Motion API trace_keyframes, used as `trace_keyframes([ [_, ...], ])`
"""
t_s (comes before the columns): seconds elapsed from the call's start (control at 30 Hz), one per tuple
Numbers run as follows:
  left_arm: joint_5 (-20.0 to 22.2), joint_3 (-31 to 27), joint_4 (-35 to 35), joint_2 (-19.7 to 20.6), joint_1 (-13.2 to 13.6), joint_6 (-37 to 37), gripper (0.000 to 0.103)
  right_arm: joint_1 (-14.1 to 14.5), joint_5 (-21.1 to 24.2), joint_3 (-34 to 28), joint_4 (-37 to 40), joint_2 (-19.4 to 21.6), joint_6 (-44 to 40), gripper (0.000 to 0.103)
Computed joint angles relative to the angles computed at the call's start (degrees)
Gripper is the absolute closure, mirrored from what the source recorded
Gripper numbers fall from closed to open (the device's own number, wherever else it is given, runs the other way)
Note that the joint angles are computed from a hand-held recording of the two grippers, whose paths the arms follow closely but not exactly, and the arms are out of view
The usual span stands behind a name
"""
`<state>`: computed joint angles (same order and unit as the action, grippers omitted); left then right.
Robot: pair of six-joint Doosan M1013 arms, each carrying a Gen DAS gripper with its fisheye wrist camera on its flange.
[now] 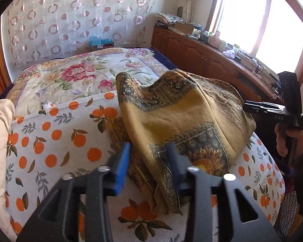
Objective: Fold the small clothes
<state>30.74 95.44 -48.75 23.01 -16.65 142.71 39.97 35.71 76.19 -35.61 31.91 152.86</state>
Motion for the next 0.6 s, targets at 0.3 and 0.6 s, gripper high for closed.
trace_keyframes([
  [0.3,5.3,-4.9,6.7,4.1,0.0,-7.5,0.034,-0.7,5.5,-5.7,9.1,4.3,-12.1,0.039],
  [0.6,6.4,-5.4,1.7,5.4,0.4,-6.2,0.028,-1.2,3.6,-5.2,11.4,4.0,-14.7,0.039],
])
